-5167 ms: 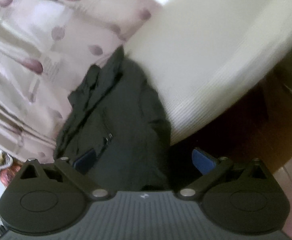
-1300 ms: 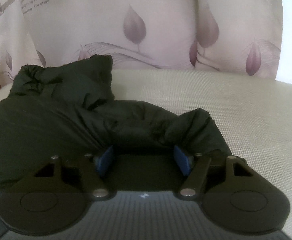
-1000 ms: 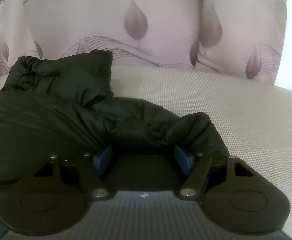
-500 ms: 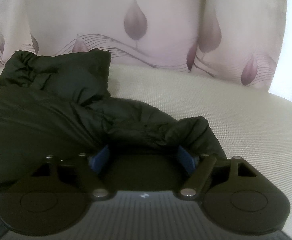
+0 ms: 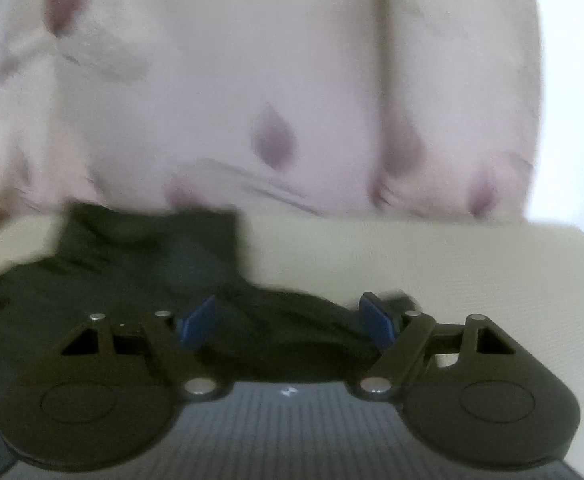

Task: Fold large clothes

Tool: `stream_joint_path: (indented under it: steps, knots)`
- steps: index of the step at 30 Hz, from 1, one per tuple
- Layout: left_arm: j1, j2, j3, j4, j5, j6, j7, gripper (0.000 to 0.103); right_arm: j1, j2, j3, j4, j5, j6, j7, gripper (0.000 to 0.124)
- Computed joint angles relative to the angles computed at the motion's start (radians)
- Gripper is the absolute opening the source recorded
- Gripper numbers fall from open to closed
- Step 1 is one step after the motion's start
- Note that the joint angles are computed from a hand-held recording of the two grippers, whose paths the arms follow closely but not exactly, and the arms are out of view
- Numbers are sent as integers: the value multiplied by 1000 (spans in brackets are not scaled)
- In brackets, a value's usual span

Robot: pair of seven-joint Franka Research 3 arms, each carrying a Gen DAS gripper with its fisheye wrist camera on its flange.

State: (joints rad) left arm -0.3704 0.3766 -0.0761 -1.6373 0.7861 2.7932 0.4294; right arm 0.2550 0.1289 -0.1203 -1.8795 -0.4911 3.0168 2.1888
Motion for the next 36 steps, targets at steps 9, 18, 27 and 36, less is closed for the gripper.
stream_joint_path:
  steps: [9,18,27,36]
  knots:
    - [2,-3,-1,-4,-3,3,6,58,34,141,185,183,388,-99,-526,78]
    - [4,-6,-1,-10,-8,14,2,58,121,273,105,336,420,-257,-517,88]
    - [9,-6,-5,-10,-21,14,12,58,161,293,55,300,370,-177,-459,96]
    - [7,-5,-6,-8,-31,11,19,58,25,95,111,94,636,-6,-635,97]
